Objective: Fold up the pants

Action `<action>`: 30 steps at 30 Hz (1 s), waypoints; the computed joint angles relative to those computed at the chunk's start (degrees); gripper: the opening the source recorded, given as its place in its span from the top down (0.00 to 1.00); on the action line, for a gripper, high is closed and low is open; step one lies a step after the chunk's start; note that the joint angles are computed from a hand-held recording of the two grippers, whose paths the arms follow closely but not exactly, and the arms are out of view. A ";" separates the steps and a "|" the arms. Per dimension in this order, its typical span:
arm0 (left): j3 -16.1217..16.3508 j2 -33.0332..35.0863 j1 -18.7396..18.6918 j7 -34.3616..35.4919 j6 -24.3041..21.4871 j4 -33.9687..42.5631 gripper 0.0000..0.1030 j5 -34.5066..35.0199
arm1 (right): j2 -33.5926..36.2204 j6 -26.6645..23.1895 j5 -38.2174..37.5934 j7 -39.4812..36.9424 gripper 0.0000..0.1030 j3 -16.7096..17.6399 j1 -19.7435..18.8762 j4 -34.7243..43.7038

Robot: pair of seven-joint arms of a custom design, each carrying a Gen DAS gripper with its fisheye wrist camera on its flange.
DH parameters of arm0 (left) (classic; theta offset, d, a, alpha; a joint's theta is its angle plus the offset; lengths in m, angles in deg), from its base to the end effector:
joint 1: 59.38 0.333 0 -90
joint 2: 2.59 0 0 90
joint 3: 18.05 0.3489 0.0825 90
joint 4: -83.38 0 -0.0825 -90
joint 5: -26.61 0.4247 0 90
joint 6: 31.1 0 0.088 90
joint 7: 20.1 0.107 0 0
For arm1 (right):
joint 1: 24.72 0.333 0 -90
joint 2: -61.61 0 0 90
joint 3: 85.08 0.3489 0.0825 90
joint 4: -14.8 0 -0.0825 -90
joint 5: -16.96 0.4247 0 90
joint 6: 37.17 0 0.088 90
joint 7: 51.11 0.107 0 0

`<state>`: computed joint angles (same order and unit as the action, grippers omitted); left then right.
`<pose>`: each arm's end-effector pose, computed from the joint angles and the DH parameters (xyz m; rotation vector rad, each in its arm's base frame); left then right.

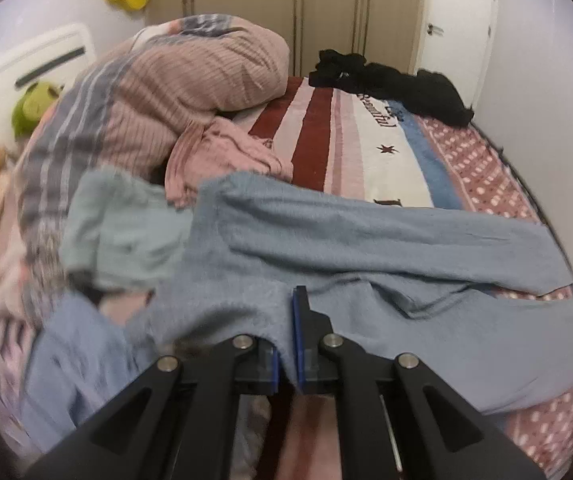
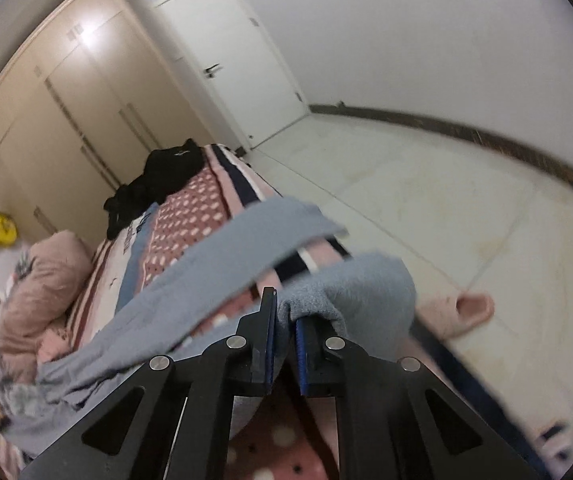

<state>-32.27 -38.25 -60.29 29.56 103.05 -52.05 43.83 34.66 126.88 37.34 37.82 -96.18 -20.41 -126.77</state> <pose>0.4151 -0.1312 0.6271 -2.0233 1.4999 -0.5398 0.4686 -0.0861 0.5674 -1.2548 1.9311 -0.5051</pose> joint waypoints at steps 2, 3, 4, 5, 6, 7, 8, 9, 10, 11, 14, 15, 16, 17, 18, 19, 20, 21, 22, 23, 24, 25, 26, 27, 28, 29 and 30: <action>1.50 4.20 0.39 1.80 -0.63 3.35 0.95 -0.72 | 3.53 -3.83 -1.04 -1.40 0.97 -0.25 0.40 5.71; 2.35 6.07 0.42 2.59 -0.92 4.77 0.95 -1.54 | 5.39 -5.72 -1.24 -2.10 0.97 -0.20 0.50 8.40; 3.38 8.91 0.54 3.48 -1.43 6.98 0.95 -2.73 | 7.63 -7.97 -2.07 -2.63 0.97 0.25 0.12 11.54; 4.09 11.16 0.73 4.01 -1.50 8.64 0.95 -3.59 | 10.73 -10.57 -4.39 -2.30 0.97 1.49 -1.04 15.62; 4.56 13.04 0.89 4.41 -1.47 10.07 0.95 -4.23 | 12.59 -11.89 -5.62 -2.08 0.97 2.35 -1.80 17.91; 5.08 15.82 1.24 4.72 -1.31 12.16 0.95 -4.76 | 15.03 -13.46 -7.53 -1.40 0.97 3.40 -2.61 20.92; 4.99 18.23 1.67 4.45 -1.54 14.10 0.95 -4.35 | 17.84 -15.10 -9.39 -0.42 0.97 4.31 -3.28 24.30; 4.86 20.32 1.97 4.10 -1.90 15.81 0.95 -3.65 | 20.00 -16.25 -10.45 0.33 0.97 4.94 -3.62 26.78; 4.74 22.51 2.20 3.75 -2.32 17.70 0.95 -2.61 | 22.35 -17.34 -11.62 1.19 0.97 5.52 -3.86 29.41; 4.61 24.80 2.29 3.59 -2.67 19.67 0.95 -1.15 | 25.05 -17.93 -13.48 2.34 0.97 6.14 -3.99 32.24; 4.52 32.05 1.94 1.58 -3.99 26.29 0.95 5.02 | 32.31 -19.14 -21.17 6.63 0.97 7.03 -3.59 39.12; 4.88 33.95 1.53 1.00 -4.11 27.95 0.95 6.02 | 33.78 -19.43 -22.35 7.50 0.97 7.07 -3.36 40.46; 5.34 36.08 1.14 0.45 -4.36 29.76 0.95 6.80 | 35.72 -19.89 -23.58 8.41 0.97 7.05 -3.07 42.22; 5.84 37.95 0.74 0.17 -4.67 31.24 0.95 7.25 | 38.37 -20.65 -24.93 9.36 0.97 6.95 -2.69 44.67; 6.32 39.30 0.33 0.13 -4.65 32.08 0.94 7.40 | 39.60 -20.94 -25.57 9.75 0.97 6.85 -2.51 45.63; 6.78 40.97 0.01 0.10 -4.84 33.12 0.94 7.17 | 41.40 -21.63 -26.47 10.41 0.97 6.67 -2.20 47.21; 7.20 41.88 -0.30 -0.04 -4.90 33.61 0.93 6.80 | 43.31 -22.09 -27.32 11.27 0.97 6.45 -1.86 48.65; 7.58 42.78 -0.48 -0.17 -5.19 34.08 0.90 5.94 | 43.92 -21.97 -27.66 11.57 0.96 6.34 -1.75 48.85; 7.89 43.15 -0.67 -0.42 -5.22 34.06 0.85 5.33 | 44.82 -21.86 -28.24 11.89 0.96 6.24 -1.50 49.24; 8.13 43.43 -0.94 -0.68 -5.43 34.08 0.59 5.37 | 45.69 -21.95 -28.50 11.50 0.95 6.29 -1.45 49.64; 8.36 43.13 -1.29 -0.99 -5.42 33.82 0.29 6.31 | 45.93 -22.19 -28.02 10.74 0.88 6.54 -1.65 49.63; 8.59 42.41 -1.72 -1.75 -4.65 33.11 0.20 8.47 | 46.22 -22.94 -26.58 9.26 0.76 7.11 -2.23 49.83; 8.87 40.90 -2.43 -3.76 -3.84 31.88 0.15 13.21 | 46.09 -22.86 -24.36 7.53 0.68 7.81 -3.08 49.54; 8.84 40.16 -2.56 -4.23 -4.03 31.58 0.14 15.13 | 45.88 -22.39 -22.98 6.64 0.57 8.06 -3.48 49.19; 8.78 39.12 -2.55 -4.42 -4.94 31.41 0.14 16.38 | 45.20 -21.58 -22.13 6.31 0.51 8.00 -3.71 48.42; 8.75 38.32 -2.25 -4.45 -5.38 31.27 0.14 16.23 | 44.36 -20.69 -22.46 6.84 0.49 7.44 -3.58 47.64; 8.67 37.30 -1.91 -4.23 -5.43 30.77 0.14 15.52 | 43.61 -19.99 -22.59 7.09 0.44 7.10 -3.59 46.95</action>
<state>-23.60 -0.95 -62.20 25.33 97.62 -21.29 59.35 78.27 106.90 14.75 44.91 -89.08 -24.00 -79.82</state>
